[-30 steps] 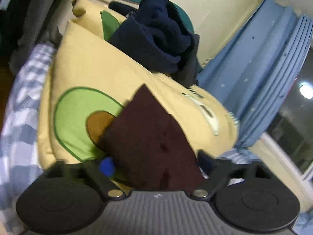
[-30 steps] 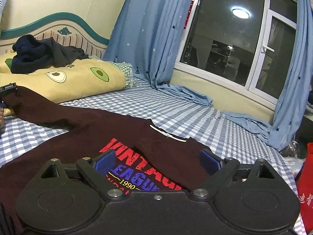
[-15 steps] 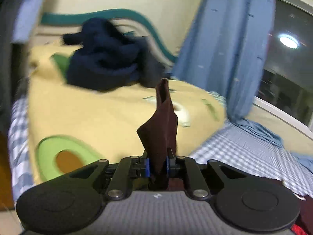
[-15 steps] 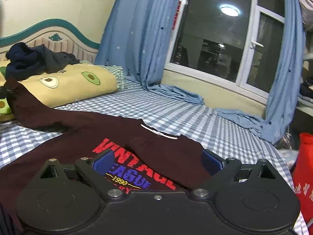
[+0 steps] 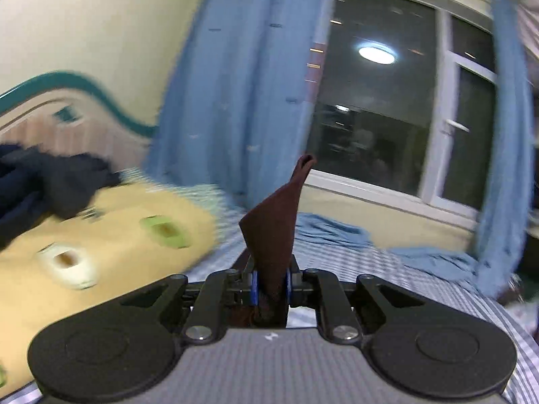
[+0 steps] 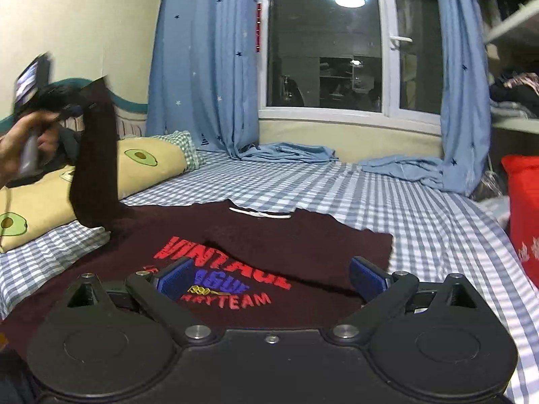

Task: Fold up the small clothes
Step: 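Fold the held sleeve across the shirt front with the left tool and release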

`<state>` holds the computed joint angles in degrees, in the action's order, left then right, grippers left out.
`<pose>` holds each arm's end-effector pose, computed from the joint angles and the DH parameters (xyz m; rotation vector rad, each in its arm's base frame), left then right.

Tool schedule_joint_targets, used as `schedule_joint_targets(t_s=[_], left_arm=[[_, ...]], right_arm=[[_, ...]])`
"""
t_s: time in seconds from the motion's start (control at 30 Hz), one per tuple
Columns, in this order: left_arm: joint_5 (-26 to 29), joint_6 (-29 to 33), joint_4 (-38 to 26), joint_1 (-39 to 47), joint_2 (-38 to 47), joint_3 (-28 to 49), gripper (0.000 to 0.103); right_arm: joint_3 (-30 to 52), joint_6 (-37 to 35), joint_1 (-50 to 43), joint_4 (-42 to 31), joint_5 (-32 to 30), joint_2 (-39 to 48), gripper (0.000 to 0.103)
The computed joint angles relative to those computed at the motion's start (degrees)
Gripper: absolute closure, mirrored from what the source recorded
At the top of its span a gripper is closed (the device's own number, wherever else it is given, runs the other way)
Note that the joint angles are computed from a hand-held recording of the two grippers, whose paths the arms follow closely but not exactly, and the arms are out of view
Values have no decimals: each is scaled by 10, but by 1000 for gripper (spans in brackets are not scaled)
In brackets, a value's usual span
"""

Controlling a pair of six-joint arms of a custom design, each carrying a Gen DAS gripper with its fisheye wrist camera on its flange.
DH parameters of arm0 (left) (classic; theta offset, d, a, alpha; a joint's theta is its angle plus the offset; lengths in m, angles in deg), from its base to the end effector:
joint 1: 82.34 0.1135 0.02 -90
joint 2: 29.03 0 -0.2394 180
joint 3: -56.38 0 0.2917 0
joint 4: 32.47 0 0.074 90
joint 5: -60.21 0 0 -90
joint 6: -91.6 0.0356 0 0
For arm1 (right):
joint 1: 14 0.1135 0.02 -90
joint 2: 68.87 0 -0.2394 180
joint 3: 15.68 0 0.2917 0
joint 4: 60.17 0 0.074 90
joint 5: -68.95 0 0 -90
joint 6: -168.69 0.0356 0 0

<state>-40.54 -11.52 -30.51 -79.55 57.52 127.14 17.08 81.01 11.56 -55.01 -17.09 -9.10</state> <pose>0.3913 0.0257 0.2470 -0.3812 1.7674 0.0418 0.2365 0.1104 0.1471 -0.3497 1.9282 0.2535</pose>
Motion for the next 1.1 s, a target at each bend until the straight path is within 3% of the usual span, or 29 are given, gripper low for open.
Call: schedule_joint_targets(t_s=[0.13, 0.23, 0.47, 0.6, 0.73, 0.8, 0.83, 0.87, 0.9, 0.97, 1.1], left_arm=[[-76, 24, -9, -125, 115, 107, 88], [-118, 28, -53, -197, 243, 224, 88], [-186, 21, -158, -286, 535, 476, 88], [-217, 23, -171, -313, 592, 519, 88], [-224, 15, -237, -319, 663, 634, 86], [-194, 29, -301, -310, 716, 726, 79], [-169, 44, -307, -302, 723, 734, 72], [-150, 50, -294, -302, 719, 720, 57], [-135, 52, -279, -301, 713, 703, 31], [-106, 51, -251, -298, 696, 665, 0], [-73, 74, -179, -298, 642, 561, 1]], right_arm=[[-53, -3, -61, -43, -33, -91, 5], [-87, 0, -107, -82, -59, -158, 5], [-159, -21, -209, -257, -116, -375, 5], [-183, -21, -247, -336, -135, -464, 5], [-193, -9, -266, -337, -146, -467, 5], [-192, -5, -271, -323, -153, -449, 5], [-191, -5, -270, -317, -154, -444, 5], [-190, -6, -267, -312, -151, -440, 5], [-190, -10, -265, -305, -148, -435, 5], [-180, -20, -258, -293, -138, -414, 4], [-168, -25, -238, -301, -109, -417, 2]])
